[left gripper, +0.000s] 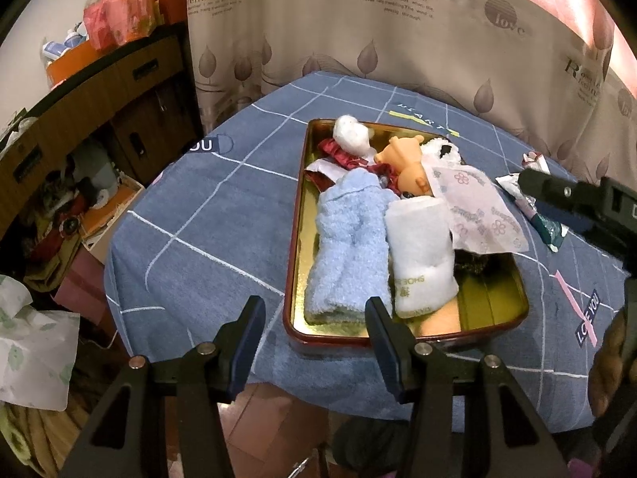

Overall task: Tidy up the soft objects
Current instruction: 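Carry the pink-and-white pad into the tray with the right gripper and release, then withdraw the right gripper from the tray, then reach the left gripper to the white-and-green packet and grasp it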

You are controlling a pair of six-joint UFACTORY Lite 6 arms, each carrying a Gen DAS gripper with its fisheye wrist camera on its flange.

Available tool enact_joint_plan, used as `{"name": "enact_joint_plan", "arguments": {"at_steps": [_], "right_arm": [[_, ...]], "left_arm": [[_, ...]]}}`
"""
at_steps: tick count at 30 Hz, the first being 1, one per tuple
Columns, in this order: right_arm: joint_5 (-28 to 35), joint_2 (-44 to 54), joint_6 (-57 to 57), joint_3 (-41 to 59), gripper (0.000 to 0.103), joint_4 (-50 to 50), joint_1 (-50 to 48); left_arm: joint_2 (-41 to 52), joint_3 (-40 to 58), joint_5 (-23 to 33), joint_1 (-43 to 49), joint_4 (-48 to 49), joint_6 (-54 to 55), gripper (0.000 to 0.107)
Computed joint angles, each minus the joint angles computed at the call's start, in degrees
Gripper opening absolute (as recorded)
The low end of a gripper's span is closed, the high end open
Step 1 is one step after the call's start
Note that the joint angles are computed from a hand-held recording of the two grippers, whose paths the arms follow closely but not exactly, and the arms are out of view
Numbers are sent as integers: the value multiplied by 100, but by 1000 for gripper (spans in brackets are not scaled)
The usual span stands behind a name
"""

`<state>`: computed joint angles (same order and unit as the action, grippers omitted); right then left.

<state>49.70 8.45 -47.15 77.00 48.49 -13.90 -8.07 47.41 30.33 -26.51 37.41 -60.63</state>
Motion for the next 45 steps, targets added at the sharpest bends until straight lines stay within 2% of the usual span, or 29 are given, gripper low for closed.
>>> {"name": "enact_joint_plan", "arguments": {"at_steps": [1, 2, 3, 4, 7, 11, 19, 21, 23, 26, 28, 29, 31, 33, 37, 40, 41, 43, 45], "right_arm": [[29, 100, 9, 127, 52, -35, 16], [162, 247, 27, 298, 33, -1, 18], [326, 413, 82, 486, 18, 72, 39], [377, 525, 146, 613, 17, 109, 111], [220, 675, 275, 729, 15, -29, 471], [-246, 869, 1140, 732, 13, -852, 921], [191, 1201, 1112, 491, 13, -279, 1003], [516, 1253, 1101, 590, 14, -128, 860], [379, 920, 911, 365, 15, -82, 745], [804, 458, 192, 6, 15, 426, 167], [725, 27, -165, -360, 16, 506, -187], [589, -233, -346, -571, 18, 428, -408], [107, -688, -672, -952, 30, 40, -959], [-600, -862, -888, -1156, 52, -556, -1460], [-1529, -201, -985, -683, 60, -1580, -2484], [-2342, 602, -651, -16, 71, -2634, -3008], [-2618, 889, -368, 229, 76, -3111, -3135], [-2977, 1321, -25, 601, 78, -3700, -3370], [-3099, 1754, -13, 995, 84, -3856, -3599]], "left_arm": [[-17, -11, 10, -18, 27, -30, 53], [-28, -15, 35, -45, 75, -74, 53], [-25, -12, 59, -78, 121, -118, 53], [-14, -7, 62, -86, 132, -118, 53], [22, 6, 59, -102, 145, -107, 53], [6, -15, 31, -77, 111, -74, 53], [17, -13, 6, -76, 64, -12, 53], [11, -11, 56, -128, 172, -118, 53], [0, -25, 54, -135, 201, -148, 53], [14, -33, 55, -154, 251, -204, 53], [22, -30, 104, -220, 383, -338, 53], [16, -30, 130, -243, 433, -379, 53], [-4, -28, 179, -307, 535, -467, 53], [-83, -53, 207, -407, 630, -546, 53], [-354, -18, 114, -596, 323, -264, 53], [-443, 233, 180, -965, 118, -96, 53], [-329, 465, 223, -1099, -106, 162, 53], [19, 1007, 316, -1282, -671, 728, 54], [491, 1657, 336, -1464, -1199, 1210, 63]]}}
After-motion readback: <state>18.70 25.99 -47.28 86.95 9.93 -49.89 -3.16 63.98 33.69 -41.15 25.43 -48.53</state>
